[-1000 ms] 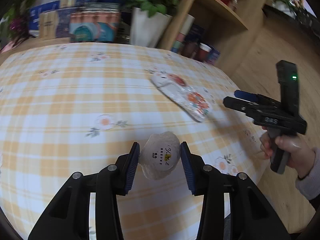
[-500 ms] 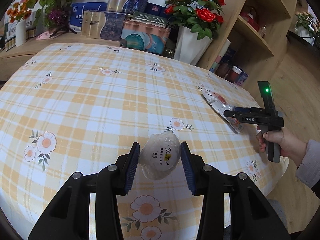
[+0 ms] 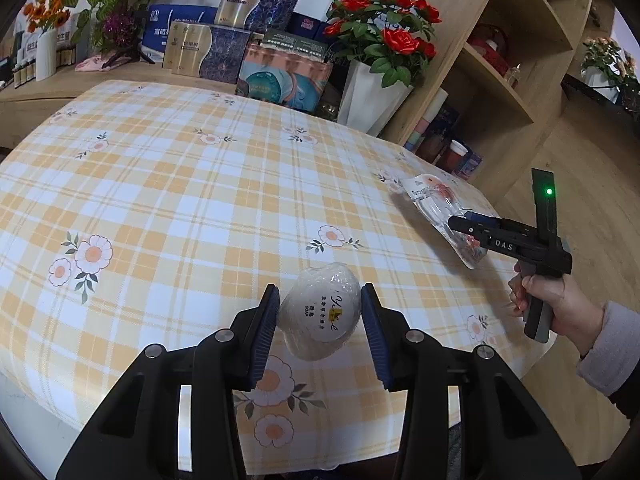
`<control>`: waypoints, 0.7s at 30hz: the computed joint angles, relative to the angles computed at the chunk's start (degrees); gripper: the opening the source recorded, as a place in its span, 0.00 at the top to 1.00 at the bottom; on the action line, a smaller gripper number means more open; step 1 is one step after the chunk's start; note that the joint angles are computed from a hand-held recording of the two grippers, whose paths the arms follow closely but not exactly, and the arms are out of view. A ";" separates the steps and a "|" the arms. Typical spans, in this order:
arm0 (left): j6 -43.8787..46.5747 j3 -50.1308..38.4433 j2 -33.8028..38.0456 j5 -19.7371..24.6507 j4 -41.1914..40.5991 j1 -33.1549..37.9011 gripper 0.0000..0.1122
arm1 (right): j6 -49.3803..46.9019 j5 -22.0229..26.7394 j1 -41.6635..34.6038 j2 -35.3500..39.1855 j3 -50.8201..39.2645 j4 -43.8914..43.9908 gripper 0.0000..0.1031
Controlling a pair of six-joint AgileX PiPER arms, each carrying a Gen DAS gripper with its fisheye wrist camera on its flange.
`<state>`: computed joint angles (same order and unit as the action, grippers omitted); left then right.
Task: Collect trash
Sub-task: 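Grasp the flower-printed clear plastic tray with the right tool while the left holds the container, then drop the white container and the plastic tray into the bin with both tools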
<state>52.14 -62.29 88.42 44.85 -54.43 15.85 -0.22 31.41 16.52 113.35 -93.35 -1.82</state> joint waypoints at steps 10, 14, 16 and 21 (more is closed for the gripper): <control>-0.11 3.21 -8.61 4.86 0.26 3.65 0.64 | 8.37 -8.42 5.85 -16.55 16.92 -5.92 0.42; 0.00 4.69 -12.83 8.18 0.28 6.09 0.64 | 18.08 -10.52 10.00 -23.53 23.56 -12.20 0.42; 0.13 5.17 -14.57 9.94 0.21 7.35 0.64 | 23.94 -10.38 12.08 -26.05 25.90 -16.53 0.42; 0.35 6.23 -19.28 15.01 0.41 10.98 0.64 | 43.04 -10.85 18.53 -33.51 33.68 -29.15 0.42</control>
<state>52.49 -56.06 69.13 59.86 -54.02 26.83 42.81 20.57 35.04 79.83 -59.68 -30.97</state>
